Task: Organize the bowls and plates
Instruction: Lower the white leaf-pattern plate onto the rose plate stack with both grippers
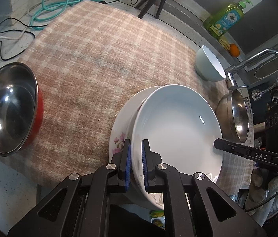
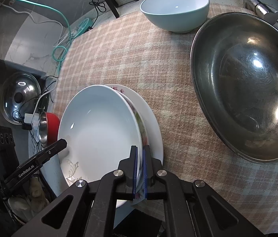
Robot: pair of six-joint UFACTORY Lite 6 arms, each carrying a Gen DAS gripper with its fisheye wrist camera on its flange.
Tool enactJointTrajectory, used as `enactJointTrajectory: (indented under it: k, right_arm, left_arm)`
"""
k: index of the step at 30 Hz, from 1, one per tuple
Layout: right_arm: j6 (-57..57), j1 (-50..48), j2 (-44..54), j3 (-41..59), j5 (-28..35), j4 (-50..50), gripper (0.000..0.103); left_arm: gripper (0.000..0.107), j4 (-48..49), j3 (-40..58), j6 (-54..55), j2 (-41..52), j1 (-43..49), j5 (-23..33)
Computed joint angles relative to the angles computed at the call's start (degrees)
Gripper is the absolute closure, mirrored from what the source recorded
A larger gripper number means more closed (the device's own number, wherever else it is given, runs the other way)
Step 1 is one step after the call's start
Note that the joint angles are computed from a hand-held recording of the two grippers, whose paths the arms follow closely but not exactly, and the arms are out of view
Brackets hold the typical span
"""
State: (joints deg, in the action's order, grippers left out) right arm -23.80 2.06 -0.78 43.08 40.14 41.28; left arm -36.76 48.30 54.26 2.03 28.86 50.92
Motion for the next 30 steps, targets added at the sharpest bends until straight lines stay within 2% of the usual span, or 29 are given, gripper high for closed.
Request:
enactJointTrajectory:
  k: [30]
  right_arm:
    - [4.68,4.16,0.1,0.46,-2.56,-3.83,0.098]
  left_arm:
    - [0.099,-1.24,-1.15,3.79,0.21,1.9,-0.34]
